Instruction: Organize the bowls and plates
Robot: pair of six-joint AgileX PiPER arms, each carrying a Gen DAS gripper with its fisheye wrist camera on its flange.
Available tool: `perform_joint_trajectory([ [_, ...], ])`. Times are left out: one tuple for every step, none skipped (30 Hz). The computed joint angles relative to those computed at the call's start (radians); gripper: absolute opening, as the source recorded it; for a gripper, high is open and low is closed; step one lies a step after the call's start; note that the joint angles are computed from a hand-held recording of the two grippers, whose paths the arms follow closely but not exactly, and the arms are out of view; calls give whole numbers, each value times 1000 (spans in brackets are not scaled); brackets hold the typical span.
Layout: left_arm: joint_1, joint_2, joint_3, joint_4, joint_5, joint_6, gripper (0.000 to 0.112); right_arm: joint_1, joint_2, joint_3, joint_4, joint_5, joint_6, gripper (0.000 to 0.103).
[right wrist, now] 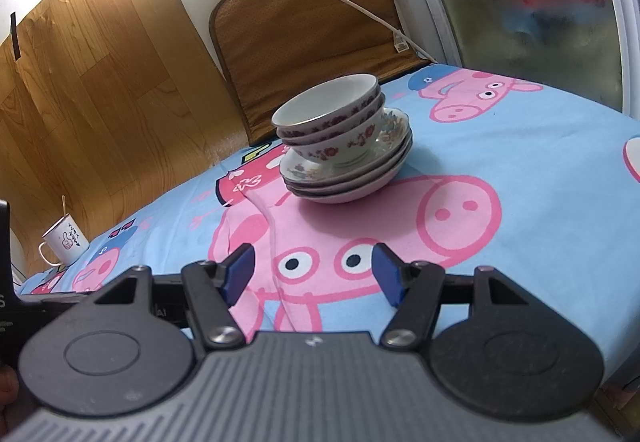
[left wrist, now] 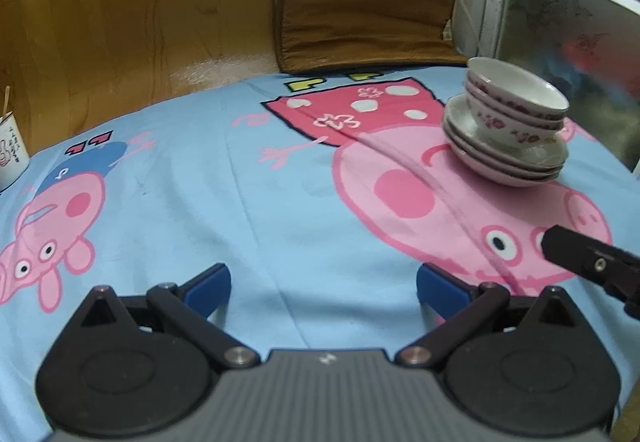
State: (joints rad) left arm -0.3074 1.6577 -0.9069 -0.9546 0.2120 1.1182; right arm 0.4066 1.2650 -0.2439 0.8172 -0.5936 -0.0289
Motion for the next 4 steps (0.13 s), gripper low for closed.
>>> perform_joint_trajectory([
  [0,-4,4,-40,3,43,102,2,0,2,3,-4,-3,67],
  [0,-8,9,-78,6,83,102,7,-1,4,15,-10,-9,67],
  [1,-14,16,-138,12,149,103,15,-3,5,31,-15,-19,67],
  [3,-20,23,-204,20,223,103,26,-4,5,53,-22,-34,67],
])
